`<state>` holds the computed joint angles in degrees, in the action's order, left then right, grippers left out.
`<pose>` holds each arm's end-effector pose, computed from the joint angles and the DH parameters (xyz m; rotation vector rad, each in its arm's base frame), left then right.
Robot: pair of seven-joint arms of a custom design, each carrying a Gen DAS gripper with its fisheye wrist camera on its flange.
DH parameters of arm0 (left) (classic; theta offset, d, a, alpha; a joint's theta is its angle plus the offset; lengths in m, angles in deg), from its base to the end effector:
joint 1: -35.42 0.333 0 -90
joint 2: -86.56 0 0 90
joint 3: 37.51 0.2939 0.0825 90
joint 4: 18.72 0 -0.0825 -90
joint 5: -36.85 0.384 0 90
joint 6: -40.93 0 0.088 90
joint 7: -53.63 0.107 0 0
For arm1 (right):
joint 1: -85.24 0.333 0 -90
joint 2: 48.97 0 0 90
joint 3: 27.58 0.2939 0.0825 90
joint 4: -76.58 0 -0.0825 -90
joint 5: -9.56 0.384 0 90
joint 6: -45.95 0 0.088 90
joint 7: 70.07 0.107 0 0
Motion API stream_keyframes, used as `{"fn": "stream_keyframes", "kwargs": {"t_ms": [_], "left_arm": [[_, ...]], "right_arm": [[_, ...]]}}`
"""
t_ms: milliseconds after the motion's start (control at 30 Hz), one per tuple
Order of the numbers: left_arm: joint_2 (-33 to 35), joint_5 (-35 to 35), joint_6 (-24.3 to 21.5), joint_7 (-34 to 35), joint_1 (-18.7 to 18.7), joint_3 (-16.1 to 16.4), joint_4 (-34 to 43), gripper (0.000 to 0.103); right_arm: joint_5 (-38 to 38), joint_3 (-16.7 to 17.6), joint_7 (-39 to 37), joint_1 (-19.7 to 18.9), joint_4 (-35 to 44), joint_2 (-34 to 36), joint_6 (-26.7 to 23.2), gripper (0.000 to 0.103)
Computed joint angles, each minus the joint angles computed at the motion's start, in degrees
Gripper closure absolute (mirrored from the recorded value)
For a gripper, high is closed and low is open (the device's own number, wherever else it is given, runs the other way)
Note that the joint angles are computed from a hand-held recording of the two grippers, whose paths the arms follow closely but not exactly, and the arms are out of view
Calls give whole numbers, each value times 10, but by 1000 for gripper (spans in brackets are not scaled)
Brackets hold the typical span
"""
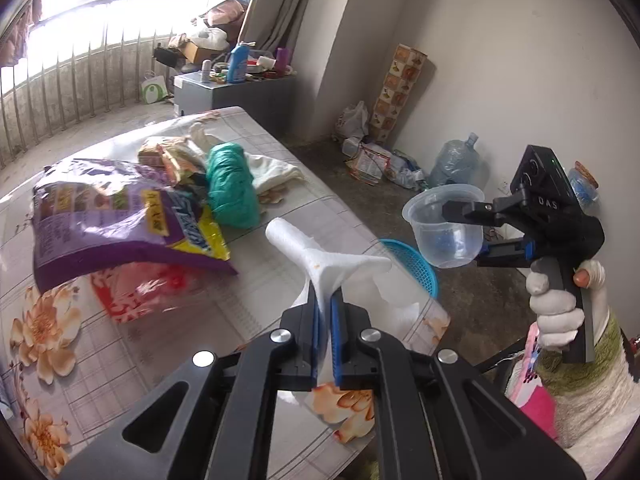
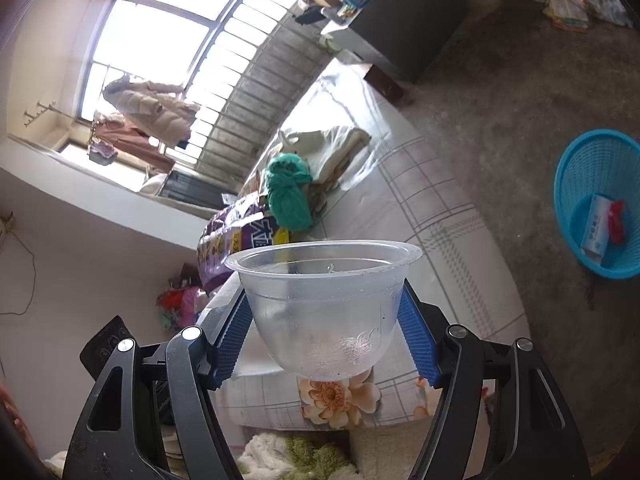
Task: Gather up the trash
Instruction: 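Drop the tissue from the left tool while the right tool drops the cup into the wastebasket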
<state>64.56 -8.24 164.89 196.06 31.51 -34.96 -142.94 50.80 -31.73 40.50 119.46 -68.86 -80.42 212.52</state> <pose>0.4823 -0.0369 0.5806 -1.2973 2.4871 -1.2156 0.3976 0.1804 0.5350 -1.1323 1.8411 0.2245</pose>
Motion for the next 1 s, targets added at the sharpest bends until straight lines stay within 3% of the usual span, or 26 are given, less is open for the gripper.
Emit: {"fn": "stream_keyframes", "kwargs": {"t_ms": [167, 267, 400, 500, 600, 667, 700, 733, 800, 900, 1000], "left_arm": [[83, -7, -10, -14, -39, -47, 95, 98], [158, 34, -28, -45, -57, -90, 175, 98], [274, 139, -39, -104, -89, -149, 287, 98], [371, 236, -60, -152, -125, -178, 377, 98], [473, 324, -98, -203, -169, -189, 479, 98], [531, 372, -117, -233, -199, -188, 542, 95], [563, 388, -132, -243, -211, -187, 578, 87], [597, 401, -154, -252, -222, -186, 622, 71], [647, 416, -171, -264, -238, -183, 682, 53], [687, 434, -164, -280, -254, -175, 726, 50], [699, 432, -160, -291, -252, -176, 746, 47]], "right_arm": [[-77, 100, 140, -135, -110, -133, 30, 37], [-108, 140, 208, -197, -147, -176, 40, 37], [-120, 157, 278, -239, -197, -192, 72, 37], [-123, 140, 310, -247, -229, -172, 104, 37], [-123, 88, 322, -224, -243, -114, 155, 36], [-129, 25, 319, -192, -242, -67, 182, 36], [-132, -6, 320, -175, -245, -50, 195, 35], [-140, -55, 313, -141, -248, -33, 219, 35], [-171, -138, 327, -93, -237, 16, 238, 34], [-199, -288, 331, 17, -216, 66, 251, 31], [-226, -357, 342, 66, -205, 84, 237, 30]]}}
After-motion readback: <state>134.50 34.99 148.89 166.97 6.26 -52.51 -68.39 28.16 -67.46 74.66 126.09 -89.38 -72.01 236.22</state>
